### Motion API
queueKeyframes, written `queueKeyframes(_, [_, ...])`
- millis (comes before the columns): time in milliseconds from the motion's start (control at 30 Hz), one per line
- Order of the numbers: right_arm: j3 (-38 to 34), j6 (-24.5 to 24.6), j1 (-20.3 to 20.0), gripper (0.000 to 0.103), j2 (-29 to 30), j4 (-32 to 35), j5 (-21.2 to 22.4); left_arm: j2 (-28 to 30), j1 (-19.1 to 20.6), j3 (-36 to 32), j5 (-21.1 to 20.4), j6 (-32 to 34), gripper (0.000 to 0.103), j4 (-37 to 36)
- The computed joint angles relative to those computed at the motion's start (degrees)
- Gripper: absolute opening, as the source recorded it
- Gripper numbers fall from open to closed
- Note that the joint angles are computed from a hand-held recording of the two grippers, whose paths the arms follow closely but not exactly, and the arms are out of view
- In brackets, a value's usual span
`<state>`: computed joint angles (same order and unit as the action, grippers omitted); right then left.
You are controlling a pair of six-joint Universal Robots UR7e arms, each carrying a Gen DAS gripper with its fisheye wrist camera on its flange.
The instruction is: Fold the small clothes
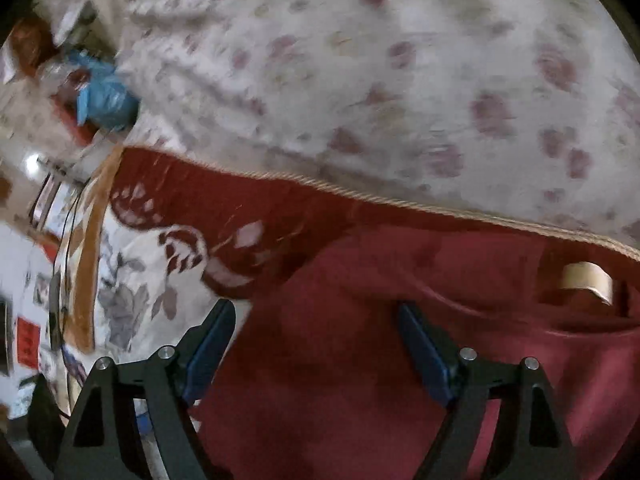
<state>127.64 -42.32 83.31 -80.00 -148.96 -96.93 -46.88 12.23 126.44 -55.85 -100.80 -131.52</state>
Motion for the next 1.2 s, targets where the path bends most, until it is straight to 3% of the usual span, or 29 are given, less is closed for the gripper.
queueKeyframes(67, [2.70, -4.17, 2.06, 0.060, 2.03, -8.37, -5.46, -0.39, 0.11, 0.60, 0.08, 0.22, 0.089, -1.07])
queueKeyframes(100, [3.14, -5.23, 2.65, 0.050, 2.97, -10.07, -6.77, -0.66, 0.06, 0.93, 0.05, 0.12, 0.089, -1.60])
queueKeyframes(133, [3.49, -5.84, 2.90, 0.033, 3.16, -11.04, -6.31, -1.12, -0.15, 1.45, 0.10, -0.21, 0.089, -2.14])
queueKeyframes(233, [3.09, -5.91, 3.73, 0.016, 2.55, -10.62, -3.54, -1.66, -0.21, 1.64, 0.76, -0.96, 0.089, -1.29])
queueKeyframes(300, [2.48, -3.31, 3.13, 0.011, 3.22, -11.63, -1.62, -1.66, -0.19, 1.67, 1.11, -1.11, 0.089, -1.13])
queueKeyframes(367, [1.60, -1.19, 2.45, 0.011, 4.70, -11.43, -1.57, -1.40, -0.13, 1.30, 1.14, -0.96, 0.089, -0.65])
queueKeyframes(500, [2.28, -1.73, 1.97, 0.016, 5.30, -11.48, -1.43, -0.86, 0.26, 0.52, 0.79, -0.50, 0.089, 0.52])
queueKeyframes(567, [1.98, -0.73, 0.89, 0.042, 1.79, -7.10, 1.16, -0.75, 0.43, 0.39, 0.86, -0.50, 0.089, 0.59])
queueKeyframes(600, [1.61, -0.49, -0.11, 0.061, -0.42, -4.00, 2.71, -0.72, 0.43, 0.35, 0.84, -0.55, 0.089, 0.64])
queueKeyframes(633, [2.25, -1.10, -1.30, 0.065, -3.40, -2.24, 4.28, -0.80, 0.27, 0.29, 0.73, -0.80, 0.089, 0.94])
queueKeyframes(733, [5.75, -7.87, -5.43, 0.065, -12.60, -4.73, 4.36, -0.77, 0.21, 0.26, 0.86, -0.94, 0.089, 1.03])
queueKeyframes(833, [6.45, -10.40, -10.73, 0.065, -17.05, -9.51, 3.53, -0.69, 0.02, 0.18, 0.84, -1.62, 0.089, 1.55])
queueKeyframes(933, [4.31, -8.93, -15.62, 0.065, -15.45, -17.43, -2.21, -0.36, 0.01, -0.34, 0.74, -1.73, 0.089, 2.61])
queueKeyframes(1000, [2.63, -7.32, -18.69, 0.061, -13.33, -21.41, -3.10, 0.23, 0.10, -0.91, 0.87, -1.60, 0.089, 3.23])
queueKeyframes(1100, [-0.16, -4.05, -22.04, 0.060, -12.70, -17.31, 1.10, 0.85, 0.39, -1.38, 1.09, -1.38, 0.090, 3.88])
queueKeyframes(1200, [0.24, -4.92, -21.16, 0.061, -14.10, -16.34, 0.87, 1.15, 0.30, -1.71, 1.20, -1.95, 0.091, 4.72])
